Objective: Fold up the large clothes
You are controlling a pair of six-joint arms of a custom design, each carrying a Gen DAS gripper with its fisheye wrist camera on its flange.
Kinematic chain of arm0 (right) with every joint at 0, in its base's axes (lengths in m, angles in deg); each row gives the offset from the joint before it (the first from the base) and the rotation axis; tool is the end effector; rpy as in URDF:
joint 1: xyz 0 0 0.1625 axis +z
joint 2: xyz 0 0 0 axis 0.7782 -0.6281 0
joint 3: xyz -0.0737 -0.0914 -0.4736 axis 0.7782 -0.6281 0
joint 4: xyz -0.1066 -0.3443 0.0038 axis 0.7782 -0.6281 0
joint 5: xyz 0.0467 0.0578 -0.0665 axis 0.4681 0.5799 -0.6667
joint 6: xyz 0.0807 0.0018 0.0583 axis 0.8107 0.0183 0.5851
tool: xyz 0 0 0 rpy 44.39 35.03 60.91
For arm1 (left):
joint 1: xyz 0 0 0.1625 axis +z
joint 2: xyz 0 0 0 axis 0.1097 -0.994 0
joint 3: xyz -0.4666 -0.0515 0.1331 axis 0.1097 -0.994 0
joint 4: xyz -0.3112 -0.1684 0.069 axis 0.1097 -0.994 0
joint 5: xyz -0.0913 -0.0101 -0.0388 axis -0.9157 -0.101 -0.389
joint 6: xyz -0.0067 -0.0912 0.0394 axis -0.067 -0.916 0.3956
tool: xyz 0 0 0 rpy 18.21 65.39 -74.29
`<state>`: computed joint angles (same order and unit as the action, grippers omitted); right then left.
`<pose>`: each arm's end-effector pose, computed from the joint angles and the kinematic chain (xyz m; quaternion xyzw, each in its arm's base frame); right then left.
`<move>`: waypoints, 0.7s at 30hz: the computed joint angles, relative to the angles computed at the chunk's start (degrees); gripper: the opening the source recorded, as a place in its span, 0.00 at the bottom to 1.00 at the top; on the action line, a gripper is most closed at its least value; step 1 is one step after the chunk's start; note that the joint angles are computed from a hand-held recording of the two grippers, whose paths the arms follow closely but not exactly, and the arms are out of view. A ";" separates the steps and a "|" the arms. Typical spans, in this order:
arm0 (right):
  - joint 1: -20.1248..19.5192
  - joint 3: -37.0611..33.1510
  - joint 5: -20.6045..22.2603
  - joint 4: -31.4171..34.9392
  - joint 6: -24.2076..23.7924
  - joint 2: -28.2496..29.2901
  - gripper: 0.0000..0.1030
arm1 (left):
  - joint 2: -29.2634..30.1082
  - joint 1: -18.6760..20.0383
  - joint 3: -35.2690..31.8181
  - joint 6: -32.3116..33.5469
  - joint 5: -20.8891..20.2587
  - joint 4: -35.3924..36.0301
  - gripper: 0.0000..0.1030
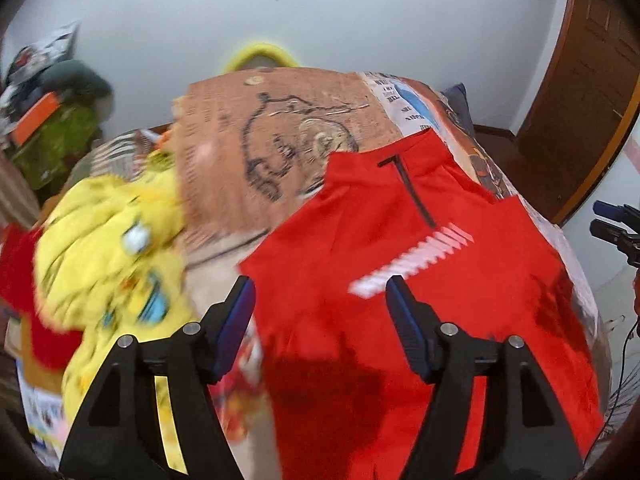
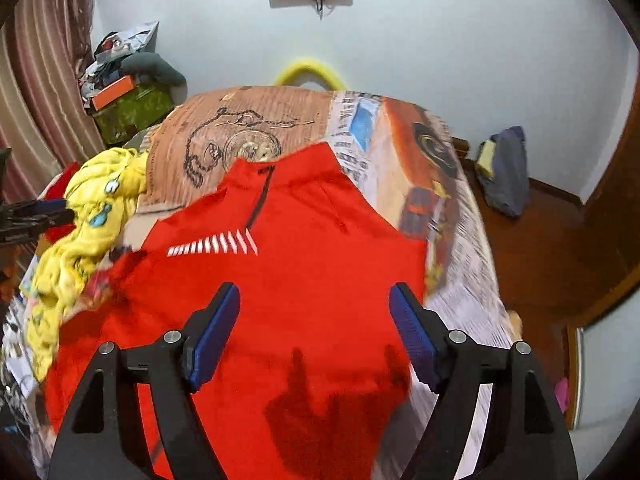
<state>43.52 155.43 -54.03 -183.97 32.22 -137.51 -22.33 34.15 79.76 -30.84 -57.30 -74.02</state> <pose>0.1612 -0.6752 0.4535 0.3929 -0.8781 0.1733 0.2111 -0.4002 -0.6275 0.1617 0.0404 0.8722 -0.3324 0.3565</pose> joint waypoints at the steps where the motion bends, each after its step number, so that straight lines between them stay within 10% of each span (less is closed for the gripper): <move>1: 0.35 -1.78 -0.45 0.36 0.44 1.83 0.72 | 1.46 1.64 -2.75 2.80 -0.99 -1.28 0.65; 11: 2.56 -22.49 -8.81 3.35 0.43 21.76 0.72 | 15.43 13.99 -29.82 17.10 -7.41 2.79 0.65; 21: 2.38 -37.74 -8.72 9.58 -0.95 32.69 0.71 | 22.23 20.61 -40.04 24.52 -13.52 -3.75 0.65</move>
